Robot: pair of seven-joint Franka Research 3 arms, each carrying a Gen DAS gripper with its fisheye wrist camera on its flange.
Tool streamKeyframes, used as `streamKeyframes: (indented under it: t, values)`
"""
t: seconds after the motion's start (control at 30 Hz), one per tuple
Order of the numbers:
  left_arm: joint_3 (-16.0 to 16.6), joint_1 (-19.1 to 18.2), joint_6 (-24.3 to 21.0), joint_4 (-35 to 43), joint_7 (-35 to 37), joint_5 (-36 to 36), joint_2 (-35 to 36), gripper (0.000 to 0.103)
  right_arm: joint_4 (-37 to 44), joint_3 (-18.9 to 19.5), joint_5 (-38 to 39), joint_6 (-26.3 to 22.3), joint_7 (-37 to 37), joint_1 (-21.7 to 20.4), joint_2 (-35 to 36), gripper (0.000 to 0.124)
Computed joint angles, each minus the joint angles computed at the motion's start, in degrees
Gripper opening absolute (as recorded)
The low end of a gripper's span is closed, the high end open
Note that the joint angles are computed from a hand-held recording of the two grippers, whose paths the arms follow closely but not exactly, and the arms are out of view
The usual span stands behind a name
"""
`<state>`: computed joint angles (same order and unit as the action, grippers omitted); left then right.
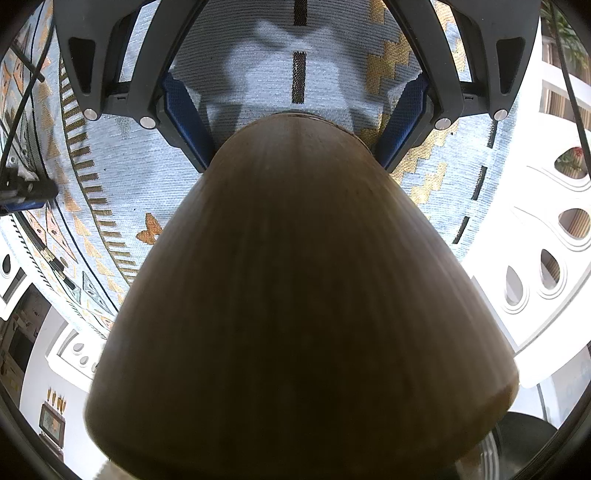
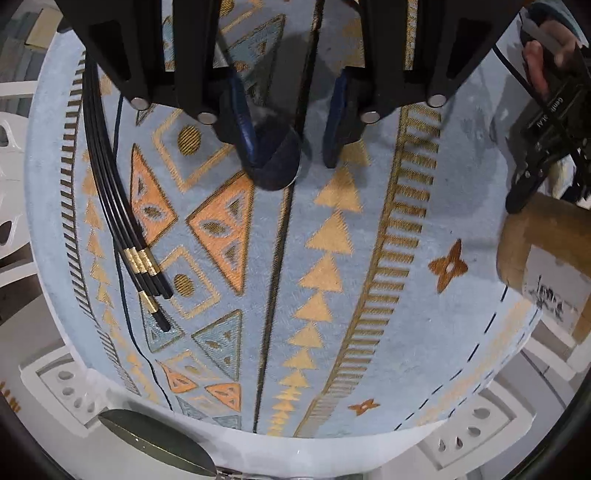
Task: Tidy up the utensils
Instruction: 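Grasp another silver spoon with the right gripper and lift it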
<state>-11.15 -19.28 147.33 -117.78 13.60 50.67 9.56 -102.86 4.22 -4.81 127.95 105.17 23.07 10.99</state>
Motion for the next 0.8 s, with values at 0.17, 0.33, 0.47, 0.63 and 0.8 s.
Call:
streamKeyframes:
  t: [0.17, 0.33, 0.47, 0.63, 0.8]
  values:
    - [0.04, 0.06, 0.06, -0.08, 0.1, -0.02, -0.07, 0.089, 2.39, -0.08, 15.57, -2.12, -7.97, -5.17, 0.67, 0.011]
    - [0.04, 0.09, 0.09, -0.09, 0.13, -0.05, -0.07, 0.089, 3.05, -0.59, 21.82, -5.05, -11.2, -7.48, 0.64, 0.009]
    - [0.04, 0.11, 0.1, -0.1, 0.16, -0.07, -0.08, 0.09, 6.45, -0.86, 19.36, -7.56, -11.36, -7.0, 2.85, 0.011]
    - [0.25, 0.47, 0.73, -0.68, 0.37, -0.06, -0.4, 0.09, 5.81, -1.15, 15.69, -7.37, -7.77, -5.36, 2.02, 0.01]
    - [0.19, 0.58, 0.79, -0.7, 0.35, 0.0, -0.38, 0.09, 5.25, -1.75, 14.42, -8.92, -6.36, -6.34, 1.43, 0.01]
